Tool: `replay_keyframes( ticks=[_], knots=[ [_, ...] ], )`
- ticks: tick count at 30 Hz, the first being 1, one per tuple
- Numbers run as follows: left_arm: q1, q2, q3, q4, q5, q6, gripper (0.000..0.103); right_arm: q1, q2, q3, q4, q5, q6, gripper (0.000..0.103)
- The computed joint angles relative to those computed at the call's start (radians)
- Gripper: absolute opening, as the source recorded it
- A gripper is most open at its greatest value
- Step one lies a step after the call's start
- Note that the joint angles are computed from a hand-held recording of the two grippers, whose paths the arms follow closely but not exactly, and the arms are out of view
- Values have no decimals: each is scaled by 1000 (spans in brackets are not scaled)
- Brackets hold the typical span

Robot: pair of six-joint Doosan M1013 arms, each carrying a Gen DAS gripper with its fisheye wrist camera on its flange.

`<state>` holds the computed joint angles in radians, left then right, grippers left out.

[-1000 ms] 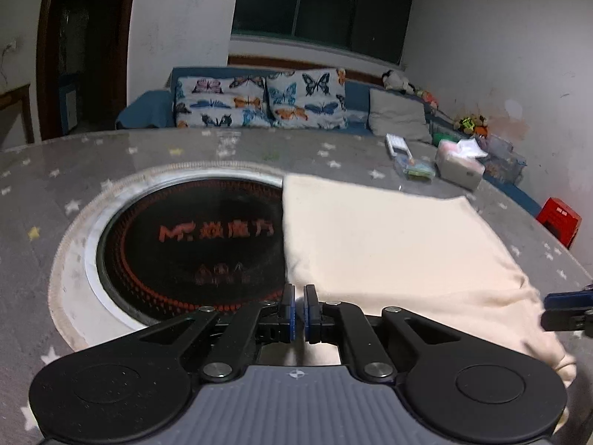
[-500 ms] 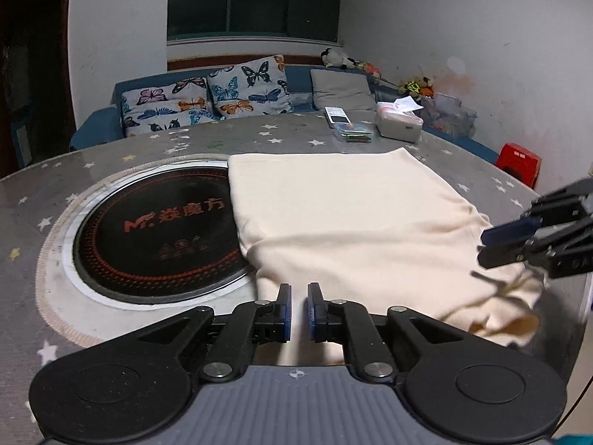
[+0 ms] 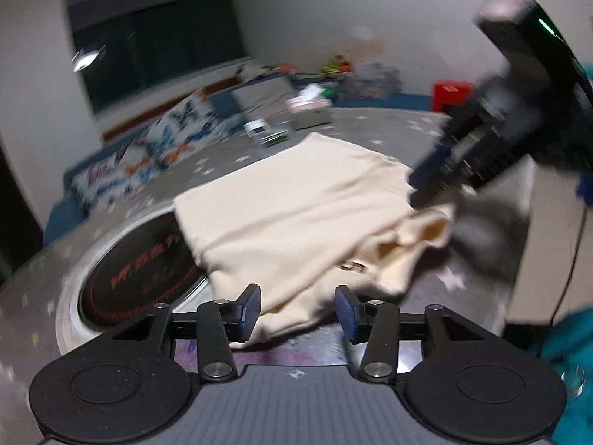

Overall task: Fold clothes
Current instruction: 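Grasp the sweatshirt hem with the left gripper while the right gripper grasps the hem beside it, then lift the hem with both grippers and fold it over toward the collar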

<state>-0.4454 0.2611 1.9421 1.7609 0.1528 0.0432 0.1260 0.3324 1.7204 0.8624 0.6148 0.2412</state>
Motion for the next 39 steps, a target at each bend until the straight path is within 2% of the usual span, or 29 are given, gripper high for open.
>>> replay_keyframes(
  ticks=[3,4,5,6,7,8,10,15,20,23,25,28,29,31,33,39],
  knots=[
    [-11,18,-4,117,10,-64,48,-1,-10,7,-24,-6,-2,30],
    [-12,25,-6,166,11,-103,48,-1,-14,11,-31,-7,-5,38],
    [-12,31,-9,216,12,-146,48,-1,-19,15,-37,-7,-16,41],
    [-11,37,-13,252,9,-177,43,-2,-23,19,-43,-7,-28,43],
    [-8,41,-16,297,2,-221,30,-2,-27,22,-51,-6,-38,43],
    [-4,44,-20,331,-10,-260,23,-2,-30,25,-58,-5,-45,44],
    [2,46,-26,395,-19,-343,13,-3,-38,32,-66,1,-79,49],
    [21,46,-46,455,-45,-499,9,2,-49,55,-46,0,-219,60],
    [34,58,-73,317,-67,-444,9,22,-46,79,52,-53,-404,64],
    [39,64,-83,241,-75,-395,9,33,-23,61,47,-59,-378,55],
    [42,67,-89,196,-80,-364,10,34,-8,42,30,-47,-322,38],
    [39,60,-76,231,-62,-379,15,26,9,7,7,-5,-206,18],
    [37,57,-70,244,-53,-384,16,24,15,-4,1,9,-169,16],
    [30,52,-56,258,-22,-378,45,15,22,-25,3,39,-108,12],
    [24,48,-42,304,6,-392,46,7,28,-43,14,60,-69,12],
    [11,58,-29,253,53,-231,46,1,35,-69,46,72,-42,11]
  ],
)
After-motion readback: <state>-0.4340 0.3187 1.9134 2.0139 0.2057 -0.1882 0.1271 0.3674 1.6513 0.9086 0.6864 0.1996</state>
